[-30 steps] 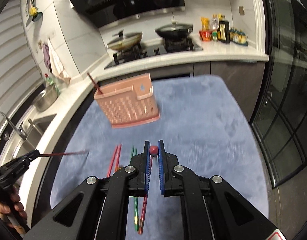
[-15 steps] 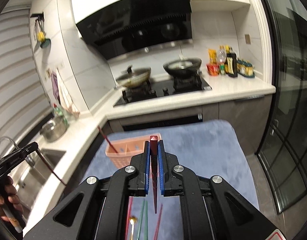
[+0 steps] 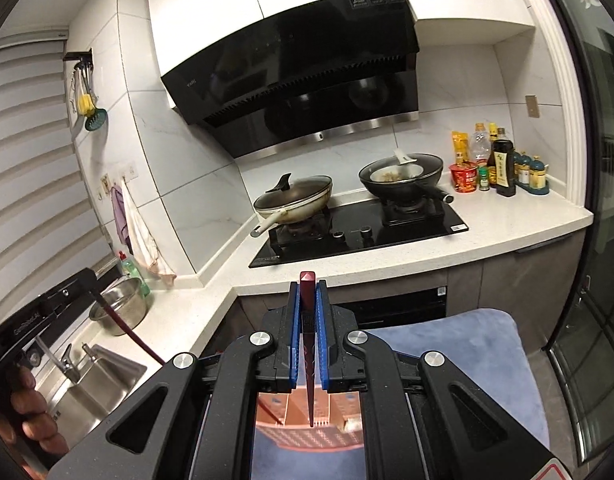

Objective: Organize utensils
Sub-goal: 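Lower both chopsticks into the pink caddy and open both tools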

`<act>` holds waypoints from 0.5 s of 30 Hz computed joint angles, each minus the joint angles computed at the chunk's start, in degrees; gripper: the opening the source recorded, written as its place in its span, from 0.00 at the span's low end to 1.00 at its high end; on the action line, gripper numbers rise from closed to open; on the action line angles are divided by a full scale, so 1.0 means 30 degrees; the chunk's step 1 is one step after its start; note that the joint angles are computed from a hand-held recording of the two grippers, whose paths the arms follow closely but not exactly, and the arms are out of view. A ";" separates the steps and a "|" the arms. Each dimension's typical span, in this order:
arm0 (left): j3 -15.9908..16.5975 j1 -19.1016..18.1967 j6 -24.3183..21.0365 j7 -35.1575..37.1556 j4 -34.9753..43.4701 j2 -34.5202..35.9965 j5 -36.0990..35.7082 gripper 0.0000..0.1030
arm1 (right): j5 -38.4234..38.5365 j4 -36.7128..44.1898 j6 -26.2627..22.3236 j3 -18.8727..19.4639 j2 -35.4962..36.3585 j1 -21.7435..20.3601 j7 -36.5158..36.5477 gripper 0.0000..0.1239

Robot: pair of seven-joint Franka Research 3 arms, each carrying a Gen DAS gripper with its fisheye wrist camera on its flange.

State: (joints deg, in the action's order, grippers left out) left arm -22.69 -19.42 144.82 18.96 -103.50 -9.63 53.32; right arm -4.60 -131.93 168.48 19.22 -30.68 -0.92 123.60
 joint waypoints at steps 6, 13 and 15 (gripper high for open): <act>0.0546 -0.0181 0.0574 -0.0072 0.0253 0.1612 -0.0671 0.07 | -0.0358 0.0501 -0.0066 0.0120 0.2123 0.0099 0.0441 0.06; 0.1194 -0.0719 0.0776 0.0292 -0.0145 0.2618 -0.1788 0.07 | -0.1587 0.0477 -0.0587 -0.0127 0.3287 0.0534 0.1353 0.06; 0.1338 -0.0789 0.0802 0.0235 -0.0284 0.2699 -0.2006 0.07 | -0.1878 0.0486 -0.0755 -0.0301 0.3549 0.0748 0.1595 0.06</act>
State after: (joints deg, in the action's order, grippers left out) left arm -18.68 -21.78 147.23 19.66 -104.35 -1.54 47.30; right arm -10.23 -130.47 166.21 18.31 -20.03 1.33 128.39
